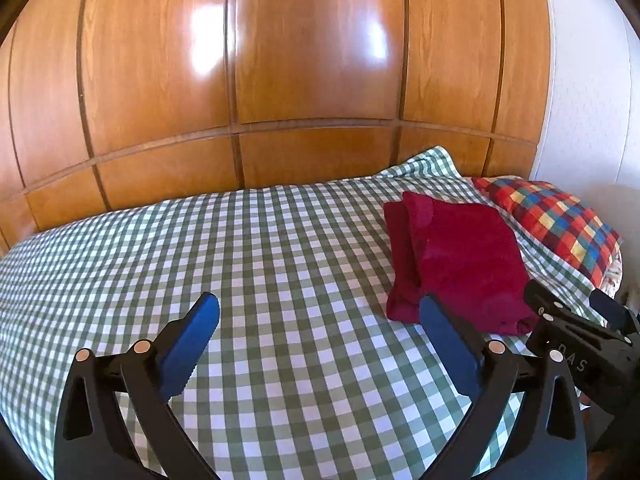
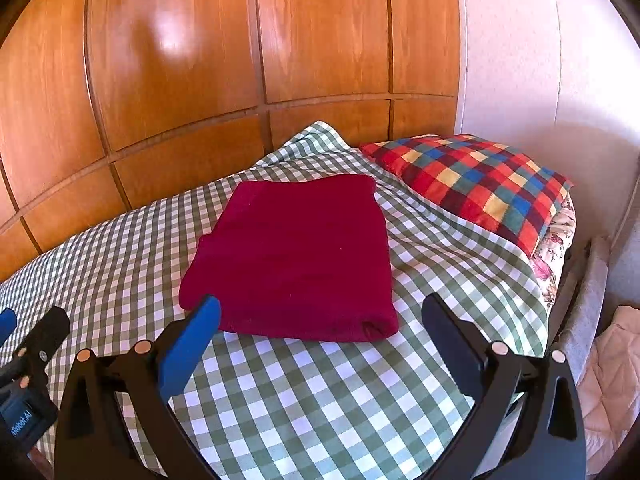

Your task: Fold small clothes

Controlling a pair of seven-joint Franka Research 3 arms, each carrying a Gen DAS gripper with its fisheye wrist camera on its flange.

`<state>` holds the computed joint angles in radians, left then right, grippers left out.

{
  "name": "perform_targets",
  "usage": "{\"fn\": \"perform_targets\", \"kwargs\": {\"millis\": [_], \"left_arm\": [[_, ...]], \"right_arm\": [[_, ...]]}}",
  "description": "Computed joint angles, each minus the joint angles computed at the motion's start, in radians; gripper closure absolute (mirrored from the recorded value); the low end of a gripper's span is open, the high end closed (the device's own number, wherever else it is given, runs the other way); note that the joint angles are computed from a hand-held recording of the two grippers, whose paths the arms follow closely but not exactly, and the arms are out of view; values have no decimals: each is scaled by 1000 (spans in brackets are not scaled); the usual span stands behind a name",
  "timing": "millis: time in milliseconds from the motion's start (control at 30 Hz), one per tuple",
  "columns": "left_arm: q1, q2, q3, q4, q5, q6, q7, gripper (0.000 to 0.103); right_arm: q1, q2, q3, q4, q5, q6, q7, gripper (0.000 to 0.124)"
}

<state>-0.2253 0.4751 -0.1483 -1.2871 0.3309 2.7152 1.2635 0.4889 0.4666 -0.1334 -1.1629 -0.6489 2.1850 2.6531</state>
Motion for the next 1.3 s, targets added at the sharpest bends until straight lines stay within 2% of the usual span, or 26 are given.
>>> {"fn": "perform_targets", "kwargs": {"millis": [200, 400, 767, 1300], "left_arm": [[13, -8, -16, -18, -26, 23, 9, 4], [-19, -2, 22, -15, 25, 33, -46, 4], [-19, 14, 15, 1, 39, 18, -41, 4], [-15, 0, 17, -17, 52, 44, -46, 4]], "right_arm": [[-3, -23, 4, -44, 0, -2, 21, 23], [-10, -28, 14, -64, 2, 18, 14, 23], [-14, -18, 13, -62, 14, 37, 3, 23], [-12, -18, 11, -66, 24, 51, 3, 23]]}}
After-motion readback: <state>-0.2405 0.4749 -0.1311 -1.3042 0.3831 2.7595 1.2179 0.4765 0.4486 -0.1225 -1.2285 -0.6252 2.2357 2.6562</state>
